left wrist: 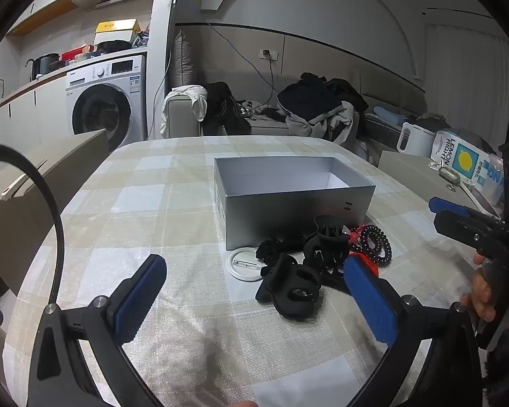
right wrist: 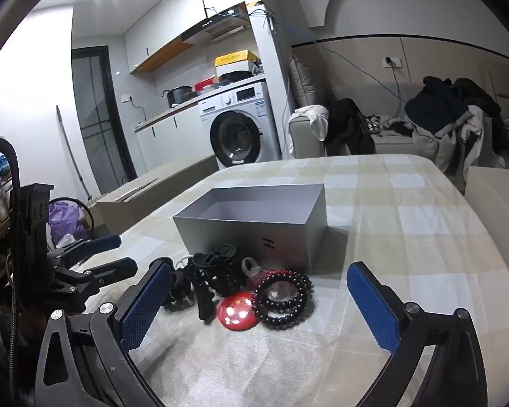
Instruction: Organize jewelry
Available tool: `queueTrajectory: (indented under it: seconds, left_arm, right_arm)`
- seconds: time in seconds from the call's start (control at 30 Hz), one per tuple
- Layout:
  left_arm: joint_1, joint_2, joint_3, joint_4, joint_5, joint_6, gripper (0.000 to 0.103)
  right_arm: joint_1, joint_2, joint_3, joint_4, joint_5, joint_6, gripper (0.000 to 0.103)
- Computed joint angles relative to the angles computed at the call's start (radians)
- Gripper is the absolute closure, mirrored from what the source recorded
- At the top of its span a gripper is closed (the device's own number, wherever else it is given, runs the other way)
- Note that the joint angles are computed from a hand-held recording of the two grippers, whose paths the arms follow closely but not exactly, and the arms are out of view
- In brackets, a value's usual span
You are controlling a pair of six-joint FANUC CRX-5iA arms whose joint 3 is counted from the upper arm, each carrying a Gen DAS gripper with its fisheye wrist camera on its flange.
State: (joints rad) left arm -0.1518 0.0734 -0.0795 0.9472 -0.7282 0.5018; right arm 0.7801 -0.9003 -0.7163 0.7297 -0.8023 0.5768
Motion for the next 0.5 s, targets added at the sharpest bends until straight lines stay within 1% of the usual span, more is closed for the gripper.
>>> queueTrajectory:
  seconds: [0.17,0.3,0.33,0.37,0.4,0.5]
  left_arm:
    - [0.004,-0.001,-0.007,0.008,-0.004,-0.016,0.001]
    - [0.005,-0.012,-0.02,0.01,0.0,-0.033,0.001]
    - [0.007,0.004,0.001,-0.004,-0.007,-0.006,0.001]
    - [0.008,0.003,0.0,-0.003,-0.007,-0.009,0.001]
    - [0.009,0.002,-0.002,-0.001,-0.007,-0.012,0.001]
    - [0.011,0.0,-0.005,0.004,-0.008,-0.017,0.001]
  right_arm:
    - [0.003,-0.001,-0.001,0.005,-0.007,-0.002,0.0]
    - [0.025,-0.007,-0.005,0.026,-0.031,-0.02,0.0]
    - [0.04,-0.01,-0.008,0.039,-0.044,-0.033,0.0]
    - [0.041,-0.015,-0.013,0.041,-0.035,-0.031,0.0]
    - [0.007,0.002,-0.001,-0.001,-0.015,-0.005,0.0]
    - [0.001,0.003,0.001,-0.007,-0.012,-0.001,0.0]
